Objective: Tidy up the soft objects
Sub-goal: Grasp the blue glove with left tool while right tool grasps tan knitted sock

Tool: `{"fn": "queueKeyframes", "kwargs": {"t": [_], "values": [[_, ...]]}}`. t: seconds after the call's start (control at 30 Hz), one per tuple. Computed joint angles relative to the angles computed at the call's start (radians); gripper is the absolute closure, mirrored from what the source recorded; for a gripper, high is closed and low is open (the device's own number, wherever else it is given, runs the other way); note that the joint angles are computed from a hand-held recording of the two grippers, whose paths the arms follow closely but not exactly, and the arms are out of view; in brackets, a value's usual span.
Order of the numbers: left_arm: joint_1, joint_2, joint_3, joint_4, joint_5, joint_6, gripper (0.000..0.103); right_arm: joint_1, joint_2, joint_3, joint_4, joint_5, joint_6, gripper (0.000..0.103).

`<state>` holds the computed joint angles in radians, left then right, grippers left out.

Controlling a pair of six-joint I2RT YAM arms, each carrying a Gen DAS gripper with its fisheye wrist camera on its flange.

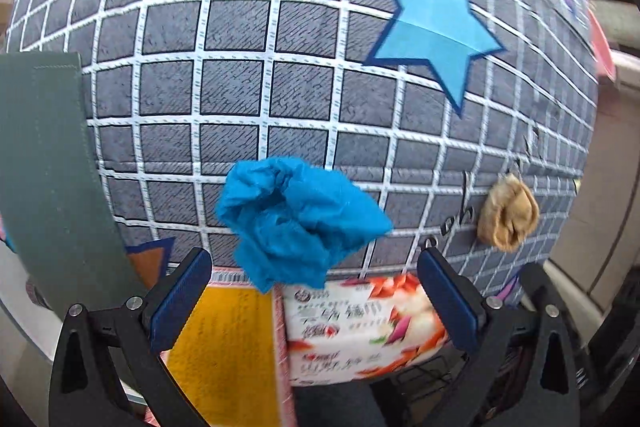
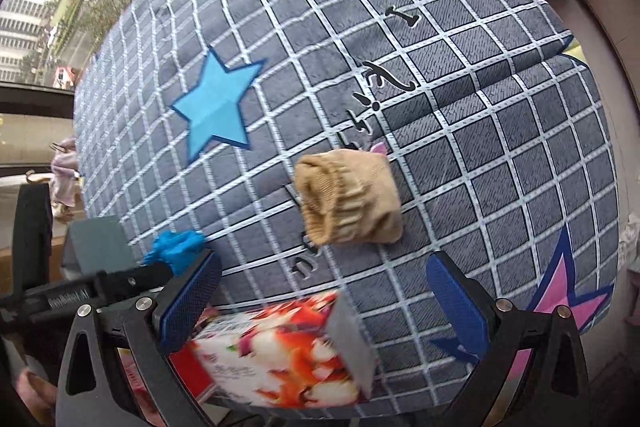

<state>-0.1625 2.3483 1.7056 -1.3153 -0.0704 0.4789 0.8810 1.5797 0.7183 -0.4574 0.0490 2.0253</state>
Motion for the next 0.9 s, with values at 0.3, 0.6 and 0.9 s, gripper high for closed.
{"fn": "queueKeyframes", "kwargs": {"t": [0.3, 0.6, 0.9], "values": [[-0.031, 0.082, -0.022, 0.051, -0.031, -0.173, 0.000, -0.097, 0.127, -0.048, 0.148, -0.074, -0.178, 0.000], [-0.041, 0.123, -0.094, 0.157, -0.063, -0.252, 0.000, -0.141, 0.222, -0.085, 0.254, -0.131, -0.247, 0.000], [-0.093, 0.166, -0.118, 0.204, -0.086, -0.333, 0.000, -0.149, 0.223, -0.093, 0.251, -0.133, -0.292, 0.000]]}}
